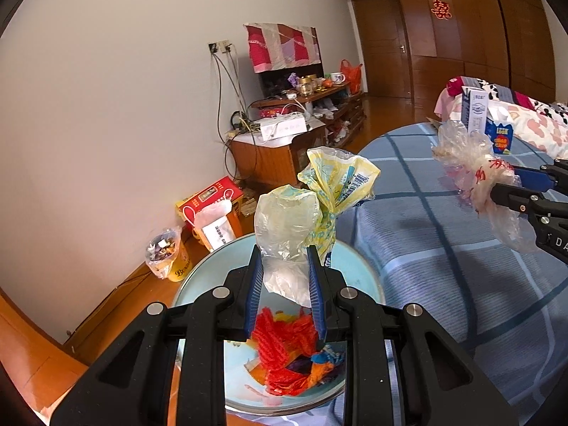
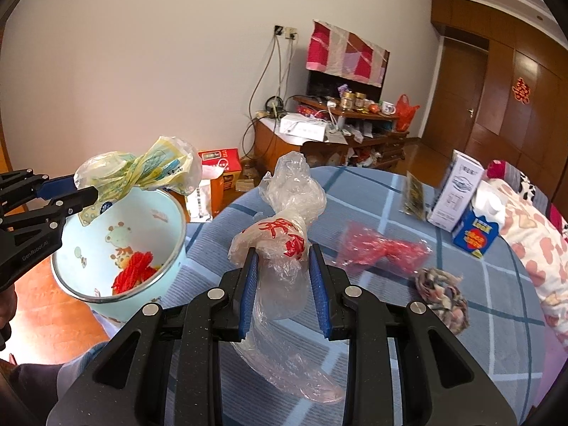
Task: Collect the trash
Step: 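Carry both items over the bucket and open both grippers to drop them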
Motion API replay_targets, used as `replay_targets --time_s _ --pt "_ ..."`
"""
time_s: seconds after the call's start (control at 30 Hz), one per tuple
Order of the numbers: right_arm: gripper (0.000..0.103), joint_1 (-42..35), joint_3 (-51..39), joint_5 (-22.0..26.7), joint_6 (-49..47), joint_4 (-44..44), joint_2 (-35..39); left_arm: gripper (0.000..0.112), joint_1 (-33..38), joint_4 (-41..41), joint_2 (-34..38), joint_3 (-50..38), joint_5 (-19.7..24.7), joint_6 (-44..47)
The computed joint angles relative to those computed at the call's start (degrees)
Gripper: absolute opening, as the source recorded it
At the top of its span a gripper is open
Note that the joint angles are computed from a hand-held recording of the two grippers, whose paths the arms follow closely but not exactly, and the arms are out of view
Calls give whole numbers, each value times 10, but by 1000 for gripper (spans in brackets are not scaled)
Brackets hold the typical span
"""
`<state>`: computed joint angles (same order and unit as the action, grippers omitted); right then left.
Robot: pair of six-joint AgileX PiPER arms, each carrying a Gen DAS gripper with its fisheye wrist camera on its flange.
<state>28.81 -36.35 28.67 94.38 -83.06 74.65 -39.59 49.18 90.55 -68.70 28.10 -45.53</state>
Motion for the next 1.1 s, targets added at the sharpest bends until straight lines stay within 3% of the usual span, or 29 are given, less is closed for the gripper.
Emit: replay_targets --time_s 1.1 --pt "29 36 -110 -13 -49 18 122 24 74 10 -23 41 -10 -8"
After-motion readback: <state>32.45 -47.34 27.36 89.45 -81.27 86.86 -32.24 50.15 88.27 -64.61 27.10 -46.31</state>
